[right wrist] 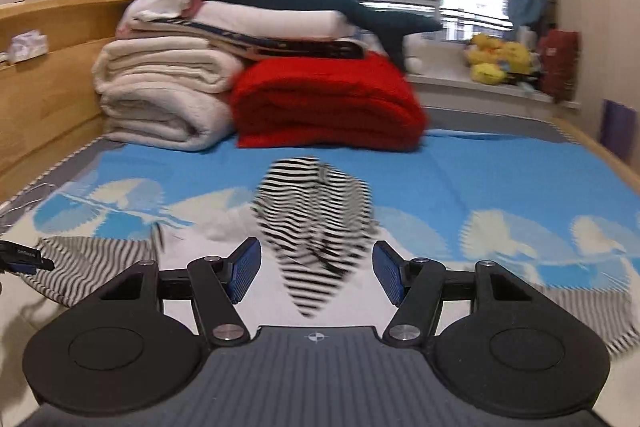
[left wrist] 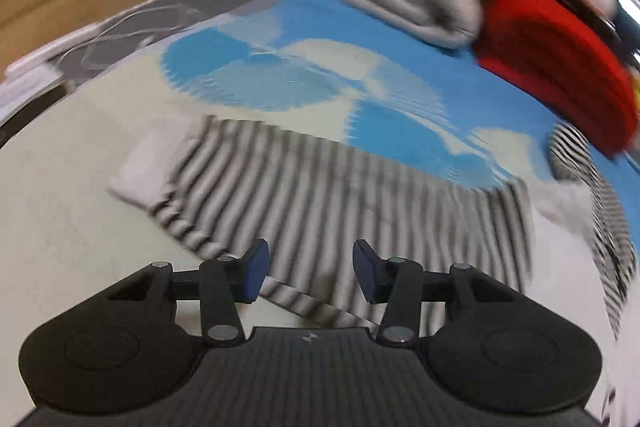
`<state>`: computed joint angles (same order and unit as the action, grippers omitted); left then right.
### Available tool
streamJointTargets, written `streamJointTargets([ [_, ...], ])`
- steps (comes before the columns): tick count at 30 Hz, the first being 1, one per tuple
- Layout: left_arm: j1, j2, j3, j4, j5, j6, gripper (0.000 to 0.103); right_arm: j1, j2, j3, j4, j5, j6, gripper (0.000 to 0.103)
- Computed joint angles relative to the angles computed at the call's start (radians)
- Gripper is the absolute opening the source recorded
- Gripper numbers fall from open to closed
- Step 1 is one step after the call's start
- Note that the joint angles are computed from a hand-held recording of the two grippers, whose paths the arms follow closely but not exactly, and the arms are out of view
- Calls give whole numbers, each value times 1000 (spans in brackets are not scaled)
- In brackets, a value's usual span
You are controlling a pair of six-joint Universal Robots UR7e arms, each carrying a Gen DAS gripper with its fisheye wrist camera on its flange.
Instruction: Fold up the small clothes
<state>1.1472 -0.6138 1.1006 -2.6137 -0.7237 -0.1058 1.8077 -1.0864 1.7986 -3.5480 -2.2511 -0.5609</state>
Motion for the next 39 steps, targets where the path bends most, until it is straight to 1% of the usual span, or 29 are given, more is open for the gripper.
streamJointTargets([
  [2, 17, 9, -37, 34, 14, -50, 52, -21, 32, -31, -10, 46, -19, 60],
  [3, 26, 13, -54, 54, 26, -80, 55, -34, 43, -38, -22, 64, -26, 57],
  [4, 31, 5, -52, 67, 39, -115, 57, -42, 57, -47, -23, 52, -27, 48],
  [5, 40, 1, -60, 87, 43, -162, 58, -42, 72, -67, 1, 6, -8, 41],
  [6, 50, 3, -79, 112, 37, -211, 58, -44, 78, -83, 42, -21, 28, 37],
  [7, 59, -1, -89, 129, 23, -260, 59, -50, 69, -89, 96, -14, 79, 31],
  [8, 68, -6, -94, 144, 9, -307, 59, -59, 53, -87, 148, 13, 131, 28],
  [10, 80, -14, -102, 183, 3, -393, 60, -67, 39, -91, 199, 33, 178, 27],
  [12, 89, -15, -118, 237, 13, -478, 60, -71, 40, -95, 196, 19, 166, 27],
  [15, 91, -13, -119, 227, 16, -486, 58, -80, 37, -98, 218, -7, 189, 27],
  [16, 88, -7, -126, 222, 18, -468, 47, -84, 31, -93, 233, -11, 206, 27],
  [17, 88, -3, -128, 208, 6, -444, 33, -87, 29, -96, 248, -15, 216, 27],
  [18, 87, 0, -128, 201, -1, -437, 4, -88, 26, -94, 256, -24, 222, 27],
  [19, 82, 0, -120, 188, 8, -436, 4, -88, 28, -93, 258, -34, 224, 27],
  [21, 59, 3, -89, 104, 50, -375, 3, -84, 22, -86, 257, -41, 223, 27],
  [23, 25, 14, -56, -22, 82, -254, 3, -82, 9, -77, 265, -38, 232, 27],
  [24, 4, 18, -36, -98, 79, -183, 3, -80, 1, -68, 265, -35, 239, 26],
  [26, -40, 25, 2, -233, 38, -63, 3, -74, -17, -45, 256, -34, 247, 23],
  [27, -61, 22, 26, -291, 0, -20, 3, -73, -23, -35, 251, -35, 247, 23],
  [29, -104, 19, 72, -382, -109, 31, 3, -70, -33, -19, 251, -52, 257, 22],
  [30, -123, 18, 94, -396, -177, 41, 3, -69, -39, -9, 255, -60, 273, 22],
  [31, -139, 17, 113, -388, -250, 45, 3, -70, -45, -3, 260, -62, 287, 22],
  [32, -150, 17, 125, -354, -347, 48, 3, -71, -50, 4, 262, -65, 302, 22],
  [34, -164, 24, 121, -213, -543, 38, 6, -74, -57, 16, 263, -72, 326, 22],
  [35, -167, 31, 107, -138, -615, 34, 11, -76, -59, 21, 260, -74, 330, 22],
  [36, -173, 38, 99, -89, -658, 36, 16, -79, -60, 24, 261, -83, 337, 22],
  [37, -179, 42, 100, -82, -660, 40, 22, -83, -62, 24, 275, -93, 353, 23],
  [38, -186, 44, 110, -106, -629, 32, 29, -88, -67, 22, 299, -99, 381, 23],
  [39, -186, 46, 111, -123, -605, 12, 40, -95, -74, 21, 322, -94, 408, 23],
])
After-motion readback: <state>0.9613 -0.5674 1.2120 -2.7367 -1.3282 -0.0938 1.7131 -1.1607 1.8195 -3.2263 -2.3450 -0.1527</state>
